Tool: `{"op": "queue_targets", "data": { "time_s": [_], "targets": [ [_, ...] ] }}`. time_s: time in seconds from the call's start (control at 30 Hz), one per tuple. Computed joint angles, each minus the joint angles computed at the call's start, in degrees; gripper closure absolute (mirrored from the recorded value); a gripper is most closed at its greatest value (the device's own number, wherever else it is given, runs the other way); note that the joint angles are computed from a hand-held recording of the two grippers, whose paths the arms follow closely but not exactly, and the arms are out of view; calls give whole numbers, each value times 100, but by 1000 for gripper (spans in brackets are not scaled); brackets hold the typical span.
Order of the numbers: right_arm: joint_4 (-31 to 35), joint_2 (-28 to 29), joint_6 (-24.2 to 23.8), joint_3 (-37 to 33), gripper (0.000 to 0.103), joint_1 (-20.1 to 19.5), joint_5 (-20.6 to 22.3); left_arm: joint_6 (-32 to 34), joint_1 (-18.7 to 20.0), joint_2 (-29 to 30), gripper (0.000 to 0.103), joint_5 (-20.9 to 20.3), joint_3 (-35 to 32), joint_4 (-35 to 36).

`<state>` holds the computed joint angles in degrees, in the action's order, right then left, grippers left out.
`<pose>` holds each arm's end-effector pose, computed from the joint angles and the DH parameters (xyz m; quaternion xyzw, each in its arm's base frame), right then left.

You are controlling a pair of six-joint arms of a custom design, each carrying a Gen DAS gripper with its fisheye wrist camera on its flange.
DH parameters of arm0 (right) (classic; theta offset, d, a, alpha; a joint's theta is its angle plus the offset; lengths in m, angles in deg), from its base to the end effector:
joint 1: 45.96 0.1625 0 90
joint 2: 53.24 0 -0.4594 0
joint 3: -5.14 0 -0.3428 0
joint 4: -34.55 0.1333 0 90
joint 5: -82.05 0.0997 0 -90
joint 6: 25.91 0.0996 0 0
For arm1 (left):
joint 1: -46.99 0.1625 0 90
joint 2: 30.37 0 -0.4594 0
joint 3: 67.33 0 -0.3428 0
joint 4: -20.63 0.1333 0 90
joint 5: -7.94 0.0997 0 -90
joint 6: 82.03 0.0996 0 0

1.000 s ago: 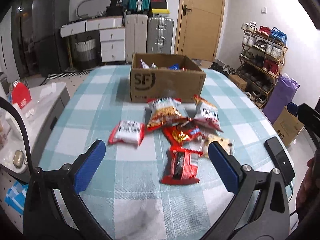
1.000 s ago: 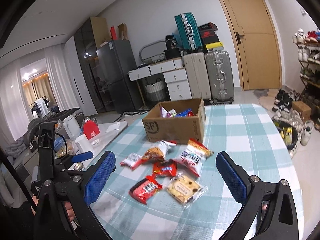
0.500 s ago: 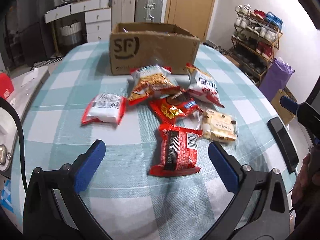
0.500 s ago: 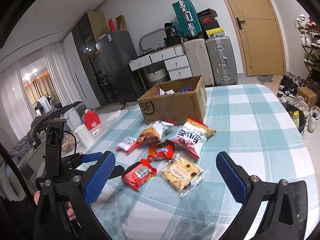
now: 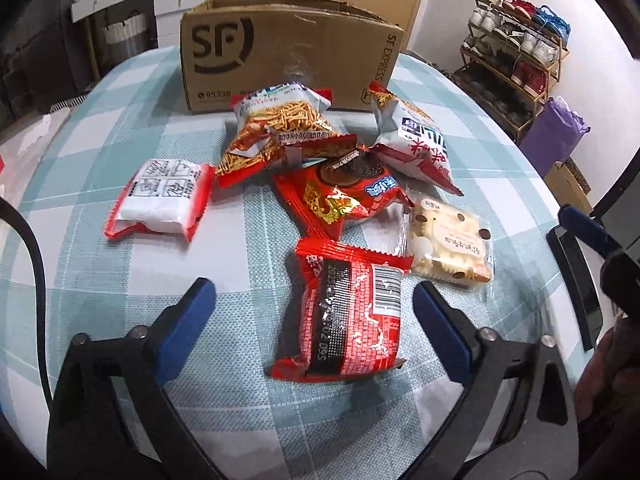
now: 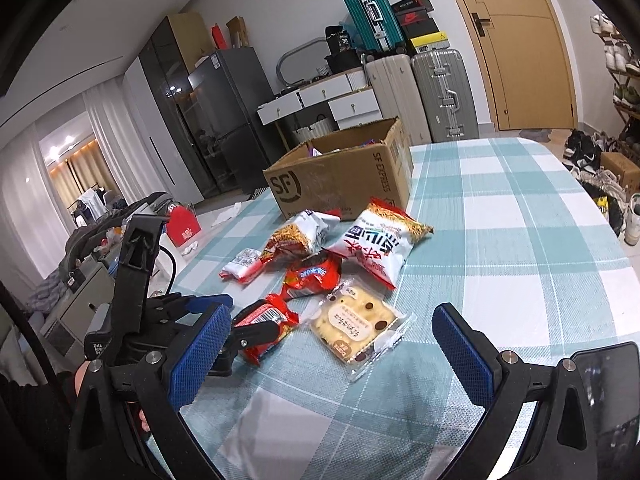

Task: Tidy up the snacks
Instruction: 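Lower the left tool onto the red barcode snack pack and grasp it, then grasp the clear cream-cracker pack with the right tool while the left tool holds the red pack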

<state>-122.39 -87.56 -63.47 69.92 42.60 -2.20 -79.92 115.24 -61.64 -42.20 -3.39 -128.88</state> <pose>0.1228 -0.8173 0.2273 0.3090 -0.8970 0.3106 0.0594 -0.1151 -0.8205 0.1927 0.1116 0.9110 -0.2715 0.2895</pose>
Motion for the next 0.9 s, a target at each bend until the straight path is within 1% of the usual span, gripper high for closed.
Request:
{"op": "queue_targets", "data": {
  "time_s": [0.03,0.07,0.13,0.17,0.2,0.23,0.33,0.43,0.53,0.57,0.9],
  "targets": [
    [24,5,14,-13,0,-3,1,-22,12,32,18,-9,-72,82],
    [47,15,28,-34,1,-11,8,55,3,39,23,39,-54,-1],
    [92,36,56,-77,1,-23,8,197,8,70,45,-21,-111,-3],
    [123,55,68,-114,1,-27,1,251,9,53,52,-79,-83,-6],
    [125,56,68,-113,1,-32,6,287,16,57,61,-147,-113,38],
    [124,52,70,-107,1,-32,3,299,23,70,62,-210,-176,128],
    [156,57,70,-122,1,-32,-19,342,14,77,62,-237,-159,79],
    [159,64,72,-132,1,-32,-24,383,4,108,62,-210,-214,127],
    [150,72,87,-137,1,-33,-38,370,-18,9,62,-238,-14,40],
    [163,79,101,-148,1,-35,-41,371,-27,-68,62,-243,146,-44],
    [120,24,112,-41,1,-11,-239,324,-15,-214,62,-312,368,-195]
  ]
}}
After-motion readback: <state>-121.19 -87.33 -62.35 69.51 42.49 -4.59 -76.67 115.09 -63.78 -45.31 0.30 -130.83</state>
